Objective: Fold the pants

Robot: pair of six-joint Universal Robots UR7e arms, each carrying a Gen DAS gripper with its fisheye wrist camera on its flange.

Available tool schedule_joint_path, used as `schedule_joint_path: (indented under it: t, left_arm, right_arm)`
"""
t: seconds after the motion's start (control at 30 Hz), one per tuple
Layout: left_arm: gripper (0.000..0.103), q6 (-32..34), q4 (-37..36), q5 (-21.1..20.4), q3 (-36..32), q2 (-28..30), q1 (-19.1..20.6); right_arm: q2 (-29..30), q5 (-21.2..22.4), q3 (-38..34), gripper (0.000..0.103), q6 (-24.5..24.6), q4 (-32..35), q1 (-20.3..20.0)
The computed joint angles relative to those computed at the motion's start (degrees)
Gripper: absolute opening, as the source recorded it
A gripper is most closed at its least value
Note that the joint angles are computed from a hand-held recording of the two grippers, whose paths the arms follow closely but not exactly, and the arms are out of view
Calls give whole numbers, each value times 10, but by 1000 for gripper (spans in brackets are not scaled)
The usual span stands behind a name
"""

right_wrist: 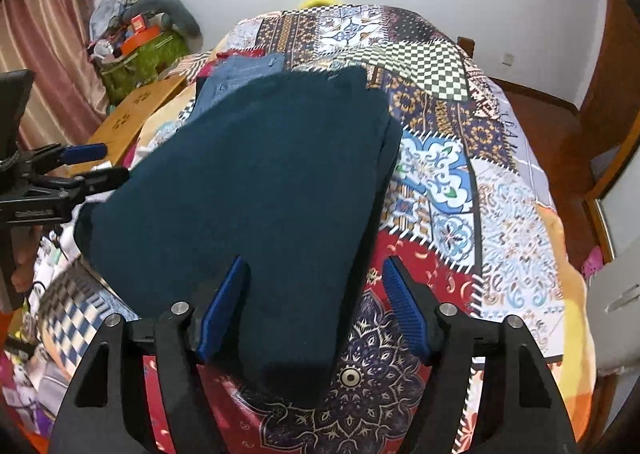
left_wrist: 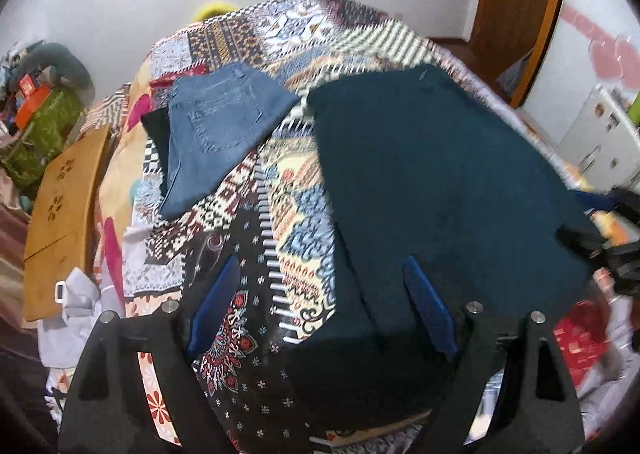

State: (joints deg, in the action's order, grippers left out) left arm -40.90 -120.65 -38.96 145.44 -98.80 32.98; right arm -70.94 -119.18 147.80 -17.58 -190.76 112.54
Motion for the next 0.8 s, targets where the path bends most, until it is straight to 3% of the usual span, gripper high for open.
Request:
schedule_joint_path:
  t: [0.13,0.3,0.4,0.53,0.8]
  left_arm:
    - [86,-1,-29,1,19,-11,5]
    - [86,2,18,29,-1,-6,-3]
    - [89,26,5,53,-11,13,1]
    - [93,91,-92,52,-35,61,38]
    - [93,249,-264,38,-110,183,111]
  right_arm:
    - [-15,15,7,60,5,9,-11]
    - [-33,-21,-7,59,-4,47,16]
    - [-27,-47,-13,59,-13,26,25]
    - [-10,-48,-42,59,-13,12,9]
    - [59,-12,-118,59,-31,-7,-14]
